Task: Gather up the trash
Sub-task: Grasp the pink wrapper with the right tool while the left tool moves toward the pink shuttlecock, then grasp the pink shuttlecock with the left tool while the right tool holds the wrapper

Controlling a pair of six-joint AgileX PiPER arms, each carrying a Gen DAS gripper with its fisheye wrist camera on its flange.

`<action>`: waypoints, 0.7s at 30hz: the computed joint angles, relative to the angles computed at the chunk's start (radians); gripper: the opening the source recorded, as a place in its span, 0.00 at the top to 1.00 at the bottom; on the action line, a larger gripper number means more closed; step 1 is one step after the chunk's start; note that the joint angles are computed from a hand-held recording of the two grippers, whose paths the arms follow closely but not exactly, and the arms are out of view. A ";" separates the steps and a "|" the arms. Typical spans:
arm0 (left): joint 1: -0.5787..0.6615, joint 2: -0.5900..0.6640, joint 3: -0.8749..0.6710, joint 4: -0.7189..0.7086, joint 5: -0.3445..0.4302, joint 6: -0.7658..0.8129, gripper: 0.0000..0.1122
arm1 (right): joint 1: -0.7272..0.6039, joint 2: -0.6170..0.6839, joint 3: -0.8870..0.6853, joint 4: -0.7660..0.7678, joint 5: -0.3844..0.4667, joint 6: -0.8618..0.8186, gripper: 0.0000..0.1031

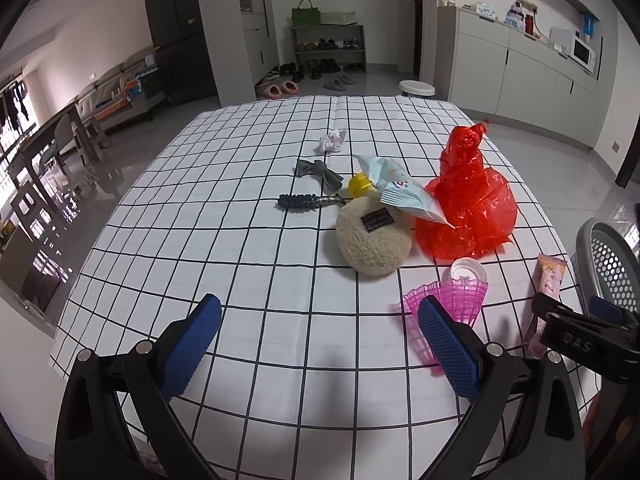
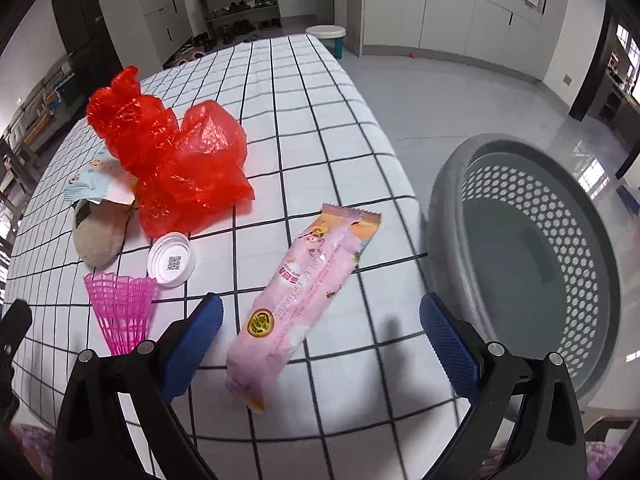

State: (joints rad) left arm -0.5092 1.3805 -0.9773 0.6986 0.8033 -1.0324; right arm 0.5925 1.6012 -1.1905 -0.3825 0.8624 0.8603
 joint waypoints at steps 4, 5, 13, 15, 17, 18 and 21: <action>-0.002 0.008 0.004 -0.014 -0.009 0.009 0.14 | 0.012 0.034 -0.010 -0.033 0.015 0.013 0.09; -0.001 0.009 0.005 -0.022 -0.014 0.016 0.14 | 0.009 0.037 -0.008 -0.034 0.009 0.011 0.11; 0.008 0.031 0.000 -0.077 -0.043 0.048 0.14 | -0.008 0.043 -0.006 -0.002 -0.006 -0.036 0.49; 0.006 0.036 0.000 -0.076 -0.048 0.044 0.14 | 0.002 0.035 0.000 -0.011 -0.002 -0.036 0.65; 0.000 0.045 0.000 -0.079 -0.054 0.043 0.14 | 0.006 0.023 0.010 -0.008 -0.006 -0.041 0.73; 0.000 0.050 0.000 -0.084 -0.058 0.048 0.14 | 0.006 0.005 0.025 -0.002 -0.014 -0.041 0.73; -0.005 0.070 -0.004 -0.114 -0.072 0.069 0.14 | -0.006 -0.044 0.062 0.025 -0.036 -0.053 0.75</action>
State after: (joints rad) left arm -0.5144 1.4505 -0.9818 0.5842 0.7309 -0.9637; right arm 0.5868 1.5575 -1.1286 -0.3573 0.8268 0.8075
